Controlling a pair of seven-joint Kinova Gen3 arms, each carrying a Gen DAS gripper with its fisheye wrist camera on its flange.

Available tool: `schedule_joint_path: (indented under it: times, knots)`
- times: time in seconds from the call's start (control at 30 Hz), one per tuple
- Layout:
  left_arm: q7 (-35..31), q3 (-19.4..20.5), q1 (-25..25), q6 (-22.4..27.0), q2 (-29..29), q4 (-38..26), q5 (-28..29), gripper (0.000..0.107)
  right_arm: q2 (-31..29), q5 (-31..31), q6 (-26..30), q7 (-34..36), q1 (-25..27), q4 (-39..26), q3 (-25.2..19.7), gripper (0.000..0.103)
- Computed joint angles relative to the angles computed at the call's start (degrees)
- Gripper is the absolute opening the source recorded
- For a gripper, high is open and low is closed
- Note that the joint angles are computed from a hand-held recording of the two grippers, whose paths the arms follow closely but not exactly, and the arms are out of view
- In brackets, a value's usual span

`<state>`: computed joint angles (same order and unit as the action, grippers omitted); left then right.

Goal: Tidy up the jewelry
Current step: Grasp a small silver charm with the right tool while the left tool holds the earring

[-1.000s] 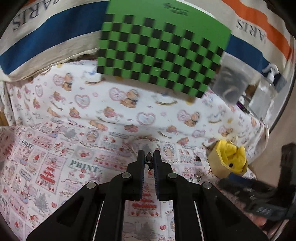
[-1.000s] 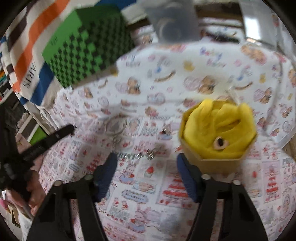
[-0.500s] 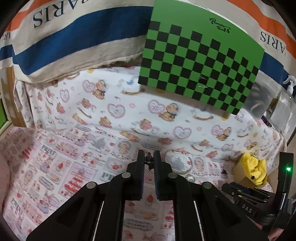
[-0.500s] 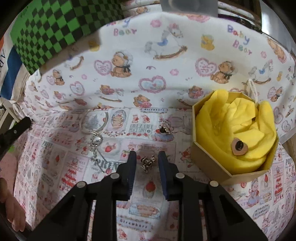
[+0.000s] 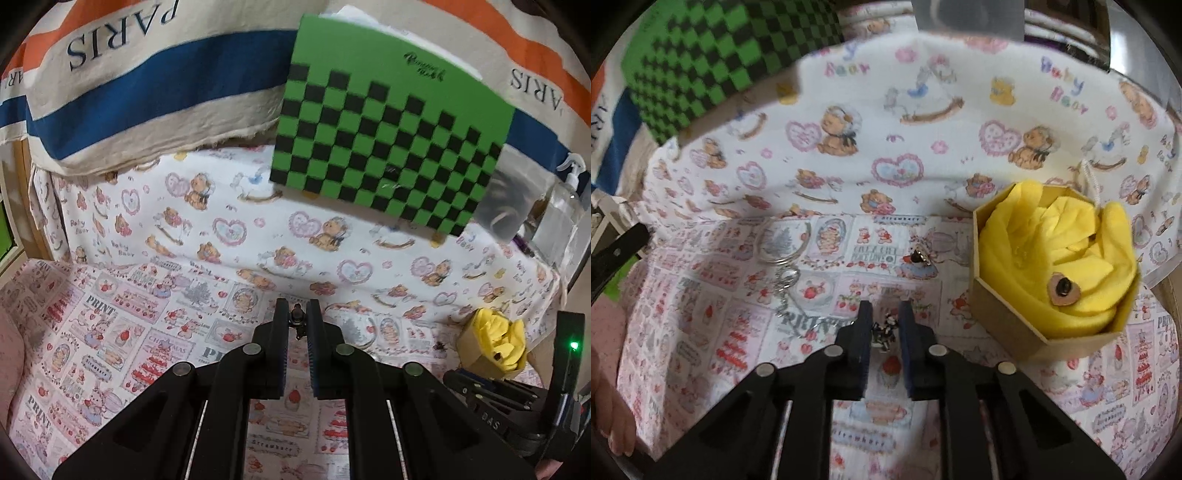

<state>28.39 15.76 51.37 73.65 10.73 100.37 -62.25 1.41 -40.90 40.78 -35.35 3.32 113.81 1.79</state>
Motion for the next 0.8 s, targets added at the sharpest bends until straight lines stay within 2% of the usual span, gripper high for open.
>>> schedule_joint_path:
  times: [0.13,0.27,0.33,0.37,0.4,0.43,0.47,0.6,0.73,0.8]
  knots:
    - [-0.56,0.47,1.95,3.16,0.95,-1.49,-1.78,0.008,-2.40,-4.95,3.64,6.96,1.93,1.42,2.02,0.008]
    - [-0.95,0.49,3.00,3.92,1.20,-2.21,-2.62,0.008,-3.75,-6.57,7.13,9.97,2.82,1.43,4.31,0.006]
    - [-1.22,0.40,3.22,4.11,1.34,-2.48,-2.66,0.008,-4.20,-6.07,6.39,11.23,2.63,1.83,4.27,0.006]
    - [-1.41,0.33,3.28,4.17,1.43,-2.61,-2.65,0.008,-4.22,-6.09,5.25,11.27,2.25,2.28,3.99,0.010]
    - [-1.64,0.26,3.32,4.26,1.58,-2.78,-2.58,0.008,-3.90,-5.65,4.49,10.80,1.85,2.41,3.69,0.016]
    - [-1.77,0.18,3.38,4.34,1.70,-2.89,-2.49,0.008,-3.49,-5.73,4.05,10.43,1.51,2.53,3.48,0.028]
    - [-2.01,0.09,3.37,4.38,1.82,-3.03,-2.31,0.008,-3.16,-5.91,3.65,10.05,1.26,2.62,3.28,0.034]
    - [-2.22,-0.28,3.33,4.08,2.10,-3.05,-1.79,0.008,-1.67,-4.02,1.27,8.32,0.05,2.51,1.59,0.034]
    - [-2.42,-0.71,2.74,2.94,2.15,-2.83,-0.75,0.008,-0.73,2.36,-1.74,3.01,-2.00,1.87,-0.49,0.034]
    - [-2.17,-0.88,2.45,2.47,1.94,-2.53,-0.30,0.008,-0.42,5.51,-3.01,-0.01,-2.90,1.72,-1.15,0.029]
